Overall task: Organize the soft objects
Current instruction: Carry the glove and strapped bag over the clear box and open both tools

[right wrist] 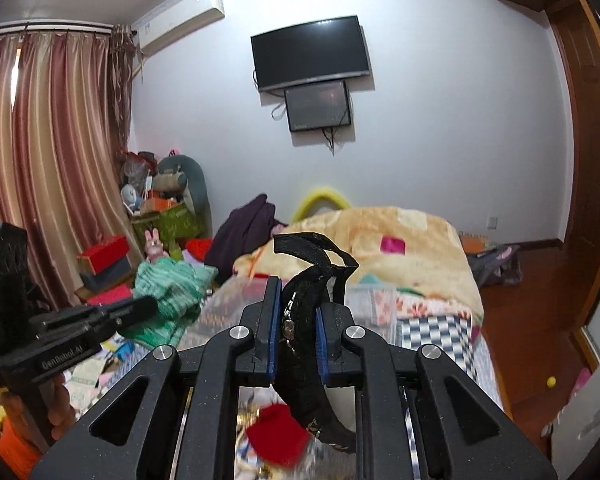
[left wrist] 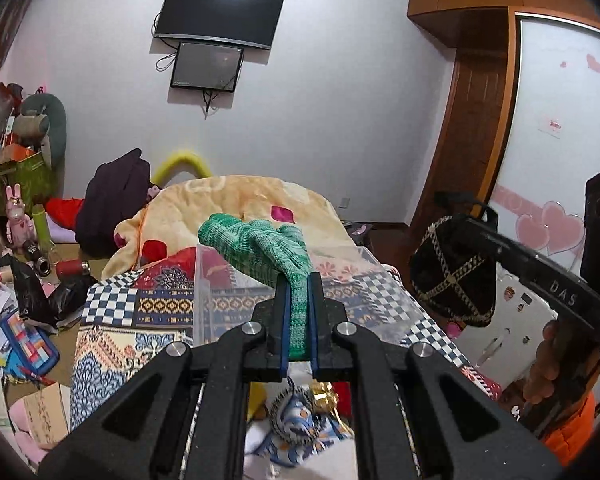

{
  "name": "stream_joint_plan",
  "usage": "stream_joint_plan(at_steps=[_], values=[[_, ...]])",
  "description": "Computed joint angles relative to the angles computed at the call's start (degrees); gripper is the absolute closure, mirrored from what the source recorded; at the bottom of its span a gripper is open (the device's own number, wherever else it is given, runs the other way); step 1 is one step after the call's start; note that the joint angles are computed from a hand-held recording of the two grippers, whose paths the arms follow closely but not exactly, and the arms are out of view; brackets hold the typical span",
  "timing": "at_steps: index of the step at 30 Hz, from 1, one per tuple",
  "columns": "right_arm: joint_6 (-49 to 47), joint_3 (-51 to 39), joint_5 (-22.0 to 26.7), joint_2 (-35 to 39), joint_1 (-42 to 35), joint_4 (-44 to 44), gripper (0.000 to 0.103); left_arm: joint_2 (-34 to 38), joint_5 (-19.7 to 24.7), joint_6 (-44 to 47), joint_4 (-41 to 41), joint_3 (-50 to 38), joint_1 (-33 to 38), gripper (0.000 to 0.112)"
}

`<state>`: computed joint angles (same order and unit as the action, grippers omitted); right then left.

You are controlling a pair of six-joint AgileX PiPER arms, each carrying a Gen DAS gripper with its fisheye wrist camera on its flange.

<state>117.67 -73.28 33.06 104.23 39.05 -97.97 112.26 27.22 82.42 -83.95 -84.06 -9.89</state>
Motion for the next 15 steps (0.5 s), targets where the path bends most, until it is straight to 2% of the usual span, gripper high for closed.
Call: stream_joint_plan(at_steps=[6,15], values=[[-7.3,-7.4,-3.2,5.0,-2.7,5.1,0.09,6.3,-1.1,-14.6,13.7,-10.6,-1.1,0.106],[-23.5,-16.6,-6.5,12.9,-5.6,21.0,0.09,18.6,0.5,-40.7,39.7,-29.0,-3.5,0.106]])
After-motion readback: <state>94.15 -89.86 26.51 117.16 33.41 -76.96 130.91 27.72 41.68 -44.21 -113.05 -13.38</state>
